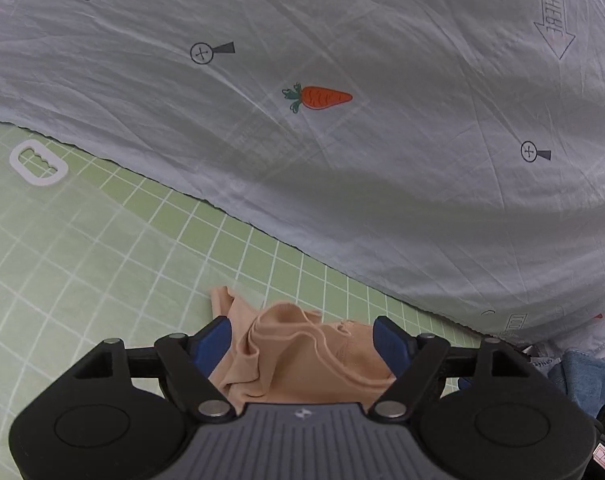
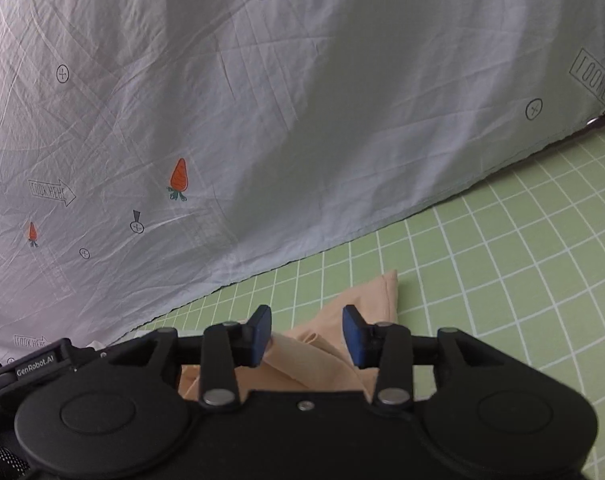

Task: Fold clothes
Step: 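Grasp the sweater hem with both grippers and fold it up over the body, then grasp the folded sweater with both grippers and carry it onto the jeans stack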

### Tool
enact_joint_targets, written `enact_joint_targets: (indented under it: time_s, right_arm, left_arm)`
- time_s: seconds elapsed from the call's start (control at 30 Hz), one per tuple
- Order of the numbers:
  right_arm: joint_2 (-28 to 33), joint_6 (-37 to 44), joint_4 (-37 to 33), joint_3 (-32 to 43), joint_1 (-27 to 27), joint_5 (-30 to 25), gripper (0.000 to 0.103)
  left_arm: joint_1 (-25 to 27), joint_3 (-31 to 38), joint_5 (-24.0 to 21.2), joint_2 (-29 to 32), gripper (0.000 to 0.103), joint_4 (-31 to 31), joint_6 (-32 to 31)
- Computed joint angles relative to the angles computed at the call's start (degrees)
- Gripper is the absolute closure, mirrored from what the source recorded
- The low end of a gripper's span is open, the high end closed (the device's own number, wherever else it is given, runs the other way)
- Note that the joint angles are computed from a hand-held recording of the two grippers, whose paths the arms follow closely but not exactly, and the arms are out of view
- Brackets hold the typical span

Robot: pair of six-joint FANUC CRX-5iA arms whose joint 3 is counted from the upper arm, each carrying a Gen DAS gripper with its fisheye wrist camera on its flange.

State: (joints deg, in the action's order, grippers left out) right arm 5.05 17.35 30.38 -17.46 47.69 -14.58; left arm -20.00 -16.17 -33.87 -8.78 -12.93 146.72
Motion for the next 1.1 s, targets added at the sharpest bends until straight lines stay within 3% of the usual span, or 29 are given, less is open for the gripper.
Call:
enact_joint_targets:
  time_s: [0.13, 0.3, 0.53, 0.73, 0.77, 0.87, 0.93, 1.0, 1.1]
  right_arm:
    - [-1.3, -0.9, 4.9, -1.5, 0.5, -2.7, 0.056]
    - [-0.2, 7.3, -2.3, 0.0, 2.6, -8.1, 0.057]
    - [6.1, 20.5, -13.5, 6.6, 2.0, -11.4, 0.057]
    - [11.6, 24.2, -18.7, 12.2, 0.6, -12.8, 0.051]
    - [12.2, 23.7, -18.2, 12.5, 0.5, -12.7, 0.047]
    - [12.9, 22.6, -18.0, 12.7, 0.3, -11.9, 0.044]
    - [12.5, 24.4, -19.9, 12.3, 0.2, -10.4, 0.048]
    - [12.1, 26.4, -22.2, 12.1, 0.0, -9.1, 0.075]
    - [10.9, 25.7, -21.9, 11.2, 0.4, -9.2, 0.088]
  left_arm:
    - [-0.4, -0.9, -3.4, -0.5, 0.021, 0.0, -1.0]
    - [0.3, -4.5, -3.4, 0.9, 0.022, 5.1, -4.7]
    - [2.5, -5.0, -1.5, 5.8, 0.023, 9.4, -9.2]
    - [3.8, -4.7, 2.7, 9.0, 0.025, 12.3, -15.1]
    - [4.0, -4.9, 3.8, 9.3, 0.027, 13.2, -16.6]
    - [4.9, -7.9, 8.7, 9.6, 0.052, 20.6, -23.5]
    - [4.9, -9.3, 11.0, 9.8, 0.072, 23.6, -25.5]
    - [4.6, -10.7, 12.8, 9.5, 0.081, 26.4, -27.6]
    - [4.2, -14.9, 15.6, 7.6, 0.086, 36.4, -34.7]
